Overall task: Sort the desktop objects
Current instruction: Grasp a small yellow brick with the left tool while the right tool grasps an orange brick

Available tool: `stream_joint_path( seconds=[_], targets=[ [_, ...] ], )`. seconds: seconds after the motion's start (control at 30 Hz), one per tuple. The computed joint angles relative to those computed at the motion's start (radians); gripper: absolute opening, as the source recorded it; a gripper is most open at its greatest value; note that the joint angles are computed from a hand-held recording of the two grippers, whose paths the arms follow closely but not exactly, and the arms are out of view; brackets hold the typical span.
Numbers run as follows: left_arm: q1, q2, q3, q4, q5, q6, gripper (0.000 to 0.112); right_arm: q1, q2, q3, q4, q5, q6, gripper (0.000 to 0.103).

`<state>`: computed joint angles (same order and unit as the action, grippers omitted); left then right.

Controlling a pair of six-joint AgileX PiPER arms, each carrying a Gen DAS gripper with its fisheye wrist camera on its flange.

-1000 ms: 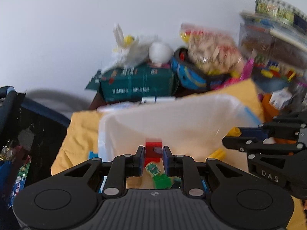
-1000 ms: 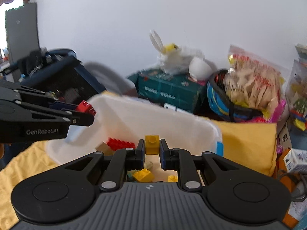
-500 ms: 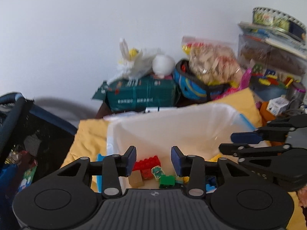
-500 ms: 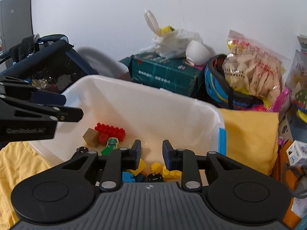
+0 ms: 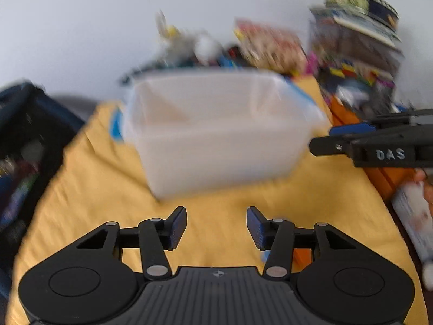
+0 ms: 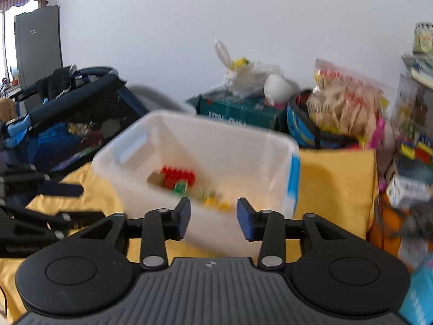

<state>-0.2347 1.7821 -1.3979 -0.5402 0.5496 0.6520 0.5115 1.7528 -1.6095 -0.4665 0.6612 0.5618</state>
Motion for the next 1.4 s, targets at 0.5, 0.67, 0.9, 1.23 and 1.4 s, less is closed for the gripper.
stream_joint_path(
  seconds=[0.5, 0.67, 0.9, 1.23, 1.4],
  targets=[
    [-0.133, 0.022, 0.109, 0.022, 0.004, 0.340, 0.039, 0.033, -0.160, 0.395, -0.010, -0.018, 0.188, 0.045],
    [-0.138, 0.120, -0.020, 0.103, 0.084, 0.429, 0.034, 0.055, -0.201, 0.438, -0.047, -0.005, 0.248, 0.045],
    [-0.095, 0.193, -0.145, 0.045, 0.198, 0.422, 0.027, 0.088, -0.214, 0.470, -0.081, 0.014, 0.321, 0.045],
    [0.011, 0.054, 0.017, 0.083, 0.240, 0.175, 0.027, 0.102, -0.151, 0.425, -0.021, -0.031, 0.217, 0.045],
    [0.050, -0.030, 0.175, 0.024, 0.118, 0.170, 0.028, 0.171, -0.078, 0.388, -0.167, -0.048, 0.222, 0.044]
  ],
)
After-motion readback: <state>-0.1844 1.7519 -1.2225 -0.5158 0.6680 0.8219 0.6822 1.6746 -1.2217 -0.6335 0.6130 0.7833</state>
